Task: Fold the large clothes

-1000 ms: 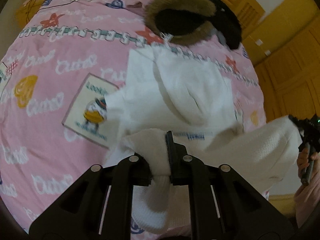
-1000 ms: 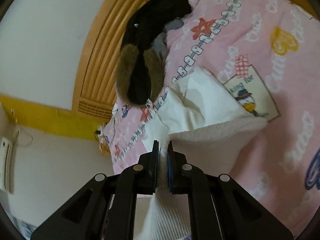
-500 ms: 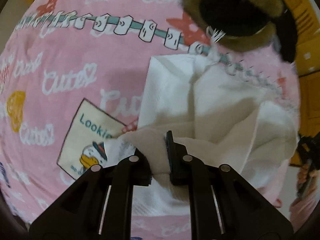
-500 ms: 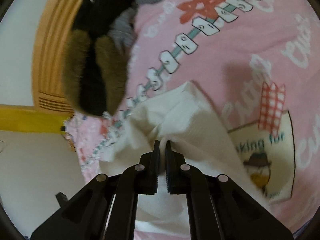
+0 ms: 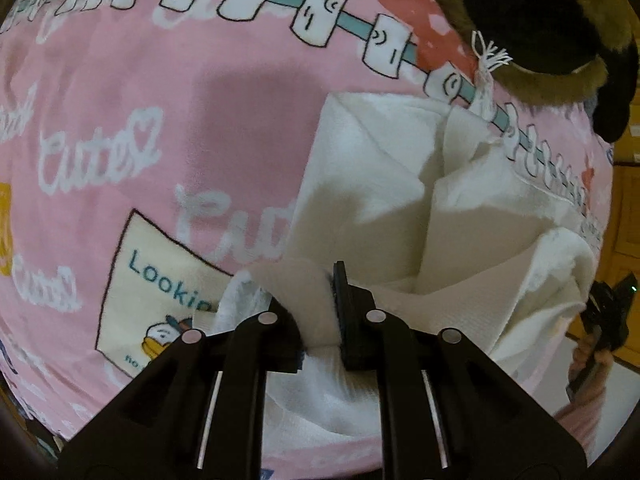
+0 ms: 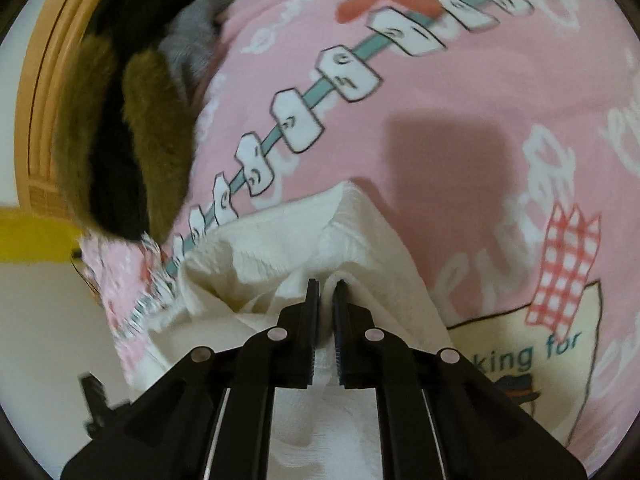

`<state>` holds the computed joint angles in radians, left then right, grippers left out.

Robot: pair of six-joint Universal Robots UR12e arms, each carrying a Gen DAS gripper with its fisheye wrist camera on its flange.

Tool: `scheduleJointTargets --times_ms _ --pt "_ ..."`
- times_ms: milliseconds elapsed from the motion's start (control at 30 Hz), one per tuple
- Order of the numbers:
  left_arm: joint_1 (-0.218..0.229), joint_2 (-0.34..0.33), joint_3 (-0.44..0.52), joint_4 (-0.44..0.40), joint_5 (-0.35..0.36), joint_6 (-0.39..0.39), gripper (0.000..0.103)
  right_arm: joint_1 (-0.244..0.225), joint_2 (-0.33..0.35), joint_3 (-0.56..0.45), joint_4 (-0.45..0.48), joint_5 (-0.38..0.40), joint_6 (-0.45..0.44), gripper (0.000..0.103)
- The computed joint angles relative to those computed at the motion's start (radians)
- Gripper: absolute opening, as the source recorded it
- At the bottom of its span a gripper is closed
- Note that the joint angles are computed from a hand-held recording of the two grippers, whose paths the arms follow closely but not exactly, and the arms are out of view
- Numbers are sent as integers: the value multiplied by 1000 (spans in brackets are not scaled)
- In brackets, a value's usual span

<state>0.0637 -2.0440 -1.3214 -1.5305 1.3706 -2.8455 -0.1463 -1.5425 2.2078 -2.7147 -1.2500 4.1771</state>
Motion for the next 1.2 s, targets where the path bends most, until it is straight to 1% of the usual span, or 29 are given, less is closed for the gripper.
scheduleJointTargets --times_ms 33,100,167,200,233,300,333,400,433,500,567,600,633,667,700,733,767,800,833,867,900,933,967,1000,1033,1067,1100,1167,1200 --pt "3 -7 26 -41 -8 14 13 -11 -4 6 -6 20 20 11" --pt "7 -23 72 -114 -21 26 14 -26 -12 5 5 41 19 17" --pt "12 -40 120 -189 -39 49 14 -33 -31 -4 25 -9 -3 39" --pt "12 -45 139 -212 -40 56 14 -36 -42 -5 22 -41 -8 60" --pt "11 -51 156 -235 -44 62 15 -46 -61 -2 9 -74 -8 61" --pt "17 -67 193 -302 -87 53 16 -64 -83 4 -13 -71 -31 60" --pt "20 -87 231 -366 -107 41 19 -67 -90 1 -6 -66 -53 60" --pt "19 -127 302 -472 -94 16 20 -62 -99 -10 9 -48 -139 61" --pt "11 -138 324 -494 -87 -1 20 -53 -100 -20 28 -35 -194 61" --pt "-2 -167 379 -550 -31 -11 21 -23 -91 -39 50 -34 -281 63" --pt "3 -195 429 -623 -36 -30 23 18 -71 -65 81 -33 -367 65" --pt "9 -208 452 -651 -56 -54 25 31 -63 -70 87 -20 -395 66" --pt "16 -218 473 -673 -79 -71 34 55 -43 -88 104 -2 -435 66" --pt "22 -225 490 -692 -96 -78 46 70 -33 -93 106 7 -450 66" --pt "26 -228 503 -693 -105 -84 48 90 -11 -108 113 27 -457 66" --pt "23 -221 501 -661 -91 -81 52 109 12 -126 124 46 -456 66" --pt "20 -208 489 -609 -83 -69 59 126 28 -140 138 57 -442 66" --pt "20 -192 471 -560 -92 -69 62 142 51 -161 158 70 -419 66" --pt "19 -161 429 -469 -90 -82 66 152 67 -172 157 82 -390 66" --pt "20 -141 400 -412 -90 -88 69 164 92 -183 132 105 -330 67" --pt "19 -111 352 -338 -83 -99 69 174 107 -197 145 105 -289 70" --pt "12 -79 300 -262 -42 -103 69 183 123 -215 170 101 -246 72" --pt "9 -61 267 -217 -25 -101 69 190 141 -229 173 101 -188 73" --pt "8 -33 218 -169 -18 -99 69 195 154 -236 170 94 -130 73" --pt "10 4 148 -107 -22 -100 69 199 166 -247 184 78 -69 73" --pt "10 24 106 -72 -18 -105 69 203 178 -259 207 66 -5 73" --pt "12 49 53 -29 -20 -110 69 205 189 -269 228 60 34 73" --pt "15 82 -29 39 -30 -124 69 216 216 -311 309 28 41 71" --pt "16 96 -71 74 -36 -139 69 220 222 -320 325 15 43 58"
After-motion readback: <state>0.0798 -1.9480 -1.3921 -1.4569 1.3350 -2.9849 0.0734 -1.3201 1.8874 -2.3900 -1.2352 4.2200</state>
